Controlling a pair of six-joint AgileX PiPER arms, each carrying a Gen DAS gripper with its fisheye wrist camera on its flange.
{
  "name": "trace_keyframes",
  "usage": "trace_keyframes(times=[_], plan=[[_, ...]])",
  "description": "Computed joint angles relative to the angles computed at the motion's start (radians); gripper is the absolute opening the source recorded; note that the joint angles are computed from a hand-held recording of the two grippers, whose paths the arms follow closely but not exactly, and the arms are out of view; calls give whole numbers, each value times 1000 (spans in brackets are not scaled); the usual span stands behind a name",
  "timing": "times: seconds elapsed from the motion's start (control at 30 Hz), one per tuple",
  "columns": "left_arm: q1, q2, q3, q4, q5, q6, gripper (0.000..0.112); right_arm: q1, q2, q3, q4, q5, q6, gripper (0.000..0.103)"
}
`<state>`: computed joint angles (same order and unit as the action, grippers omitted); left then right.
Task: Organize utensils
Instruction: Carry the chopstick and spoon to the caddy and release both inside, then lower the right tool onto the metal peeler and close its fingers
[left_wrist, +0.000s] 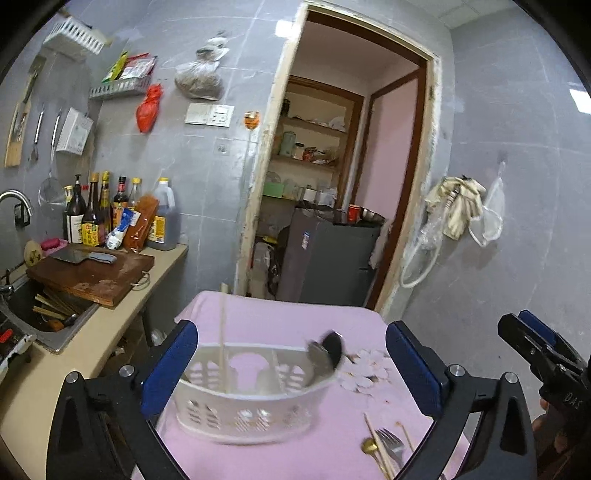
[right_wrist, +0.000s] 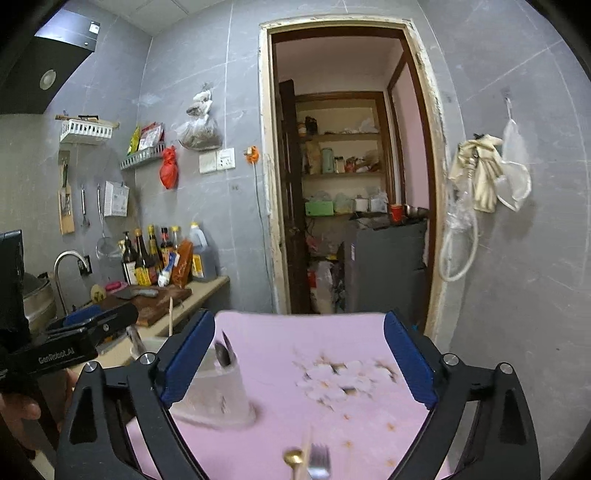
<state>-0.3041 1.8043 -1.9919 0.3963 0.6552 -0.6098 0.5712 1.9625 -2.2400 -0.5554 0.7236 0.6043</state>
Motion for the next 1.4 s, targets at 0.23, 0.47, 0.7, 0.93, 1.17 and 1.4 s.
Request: trace_keyframes(times=[0.23,0.47,0.7,0.93,1.17,1.4], plan=[[-139,-57,133,180,13,-186,103,-55,-269,446,-8,-104,45,90],[-223,-51,209,304,20,-313,103,-96,-401,707,-85,-176,160,90],[-244,10,194,271,40,-279,103,-128,-411,852,-90,-224,226,90],[-196,92,157,5,12,-96,102,-169,-355,921,76,-241,118,90],[-203,182,78,-91,66,34,80,-189,-301,931,243,-248,-1,65],[-153,312,-115,-295,243,183,52,-174,-232,866,348,-169,-74,39]])
